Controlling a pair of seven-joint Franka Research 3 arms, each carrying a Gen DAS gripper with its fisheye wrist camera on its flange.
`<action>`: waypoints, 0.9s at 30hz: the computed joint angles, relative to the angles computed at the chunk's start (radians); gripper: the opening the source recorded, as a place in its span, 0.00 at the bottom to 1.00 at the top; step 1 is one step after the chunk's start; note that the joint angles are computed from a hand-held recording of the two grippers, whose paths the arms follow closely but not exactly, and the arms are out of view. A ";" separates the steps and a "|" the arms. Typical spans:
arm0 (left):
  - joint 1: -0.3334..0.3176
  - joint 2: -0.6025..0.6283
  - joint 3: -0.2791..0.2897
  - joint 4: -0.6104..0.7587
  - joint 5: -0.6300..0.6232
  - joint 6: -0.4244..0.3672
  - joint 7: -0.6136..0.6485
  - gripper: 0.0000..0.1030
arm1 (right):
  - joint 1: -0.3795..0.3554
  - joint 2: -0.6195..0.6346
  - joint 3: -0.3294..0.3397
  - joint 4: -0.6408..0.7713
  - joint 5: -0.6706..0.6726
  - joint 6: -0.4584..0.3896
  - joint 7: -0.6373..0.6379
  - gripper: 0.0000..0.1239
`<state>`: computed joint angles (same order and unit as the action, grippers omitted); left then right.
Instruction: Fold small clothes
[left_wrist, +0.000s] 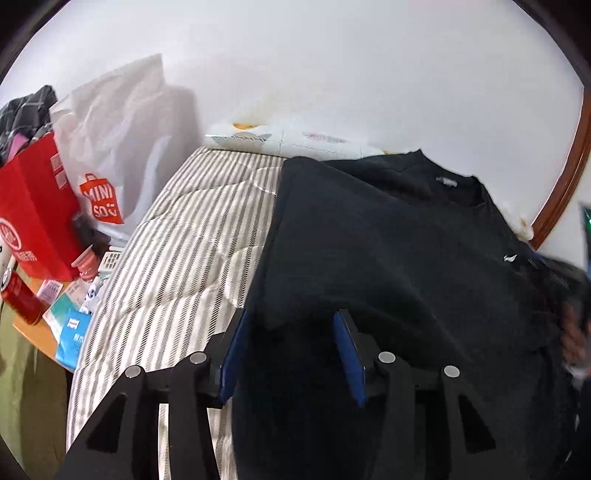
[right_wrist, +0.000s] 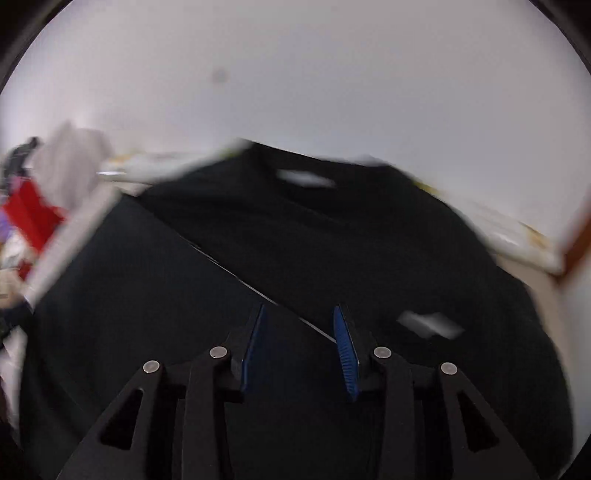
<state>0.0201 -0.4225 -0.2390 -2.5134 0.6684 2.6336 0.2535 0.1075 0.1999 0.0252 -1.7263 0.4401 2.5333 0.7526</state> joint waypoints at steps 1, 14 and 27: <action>0.003 0.020 -0.008 0.016 0.004 -0.027 0.004 0.44 | -0.013 -0.020 -0.026 -0.040 -0.026 0.026 0.019 0.32; -0.049 0.033 0.008 0.022 -0.017 -0.060 0.035 0.51 | -0.160 -0.174 -0.095 -0.255 0.120 0.095 0.024 0.40; -0.139 -0.047 -0.075 0.031 -0.097 -0.158 -0.016 0.60 | -0.335 -0.147 -0.236 -0.213 0.006 0.089 0.062 0.52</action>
<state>-0.1193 -0.4695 -0.3143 -2.4827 0.5712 2.4752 0.2374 -0.2271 0.0531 -0.2104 -1.9394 0.4457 2.6221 0.8149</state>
